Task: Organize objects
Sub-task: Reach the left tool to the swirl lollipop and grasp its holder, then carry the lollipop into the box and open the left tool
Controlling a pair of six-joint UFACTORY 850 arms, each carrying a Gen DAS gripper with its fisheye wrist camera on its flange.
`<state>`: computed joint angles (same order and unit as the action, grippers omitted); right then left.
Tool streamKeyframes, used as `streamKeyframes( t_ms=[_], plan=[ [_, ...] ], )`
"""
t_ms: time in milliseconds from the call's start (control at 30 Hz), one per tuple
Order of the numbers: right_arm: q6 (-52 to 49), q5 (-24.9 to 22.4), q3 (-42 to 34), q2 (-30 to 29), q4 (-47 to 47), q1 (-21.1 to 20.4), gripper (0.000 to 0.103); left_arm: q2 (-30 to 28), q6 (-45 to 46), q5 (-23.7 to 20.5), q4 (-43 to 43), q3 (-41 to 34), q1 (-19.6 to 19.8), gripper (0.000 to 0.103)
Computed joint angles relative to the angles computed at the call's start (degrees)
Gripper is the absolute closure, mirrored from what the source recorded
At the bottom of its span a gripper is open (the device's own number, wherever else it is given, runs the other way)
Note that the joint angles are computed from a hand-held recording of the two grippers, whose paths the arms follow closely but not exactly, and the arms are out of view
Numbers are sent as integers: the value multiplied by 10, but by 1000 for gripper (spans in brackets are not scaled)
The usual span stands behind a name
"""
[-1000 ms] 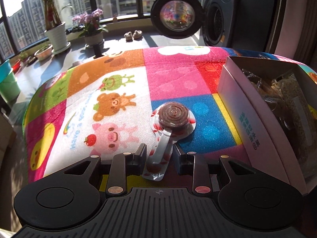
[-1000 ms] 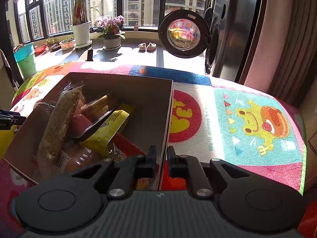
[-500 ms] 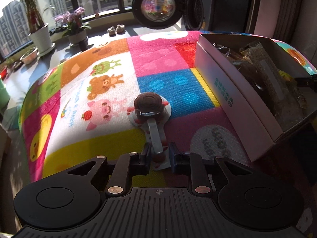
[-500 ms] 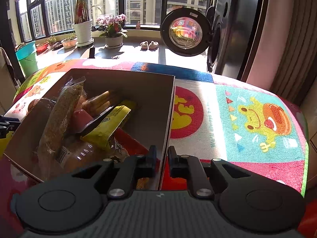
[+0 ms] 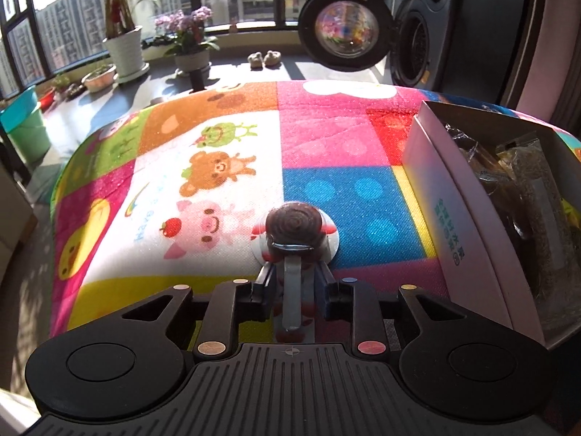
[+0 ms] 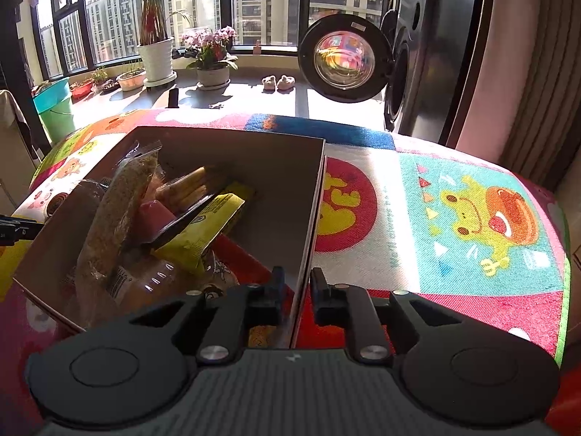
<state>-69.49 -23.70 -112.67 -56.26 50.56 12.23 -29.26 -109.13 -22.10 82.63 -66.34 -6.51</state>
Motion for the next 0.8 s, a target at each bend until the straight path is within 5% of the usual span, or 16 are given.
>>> streamKeyframes(
  t_ms=[100, 267, 800],
  plan=[
    [-2, 0, 0, 0, 2, 0, 86, -11, -31, -12, 31, -10, 1, 71],
    [-6, -2, 0, 0, 5, 0, 84, -8, -23, -7, 36, -9, -3, 90],
    [-6, 2, 1, 0, 5, 1, 84, 69, -121, 13, 138, 49, -15, 92]
  ],
)
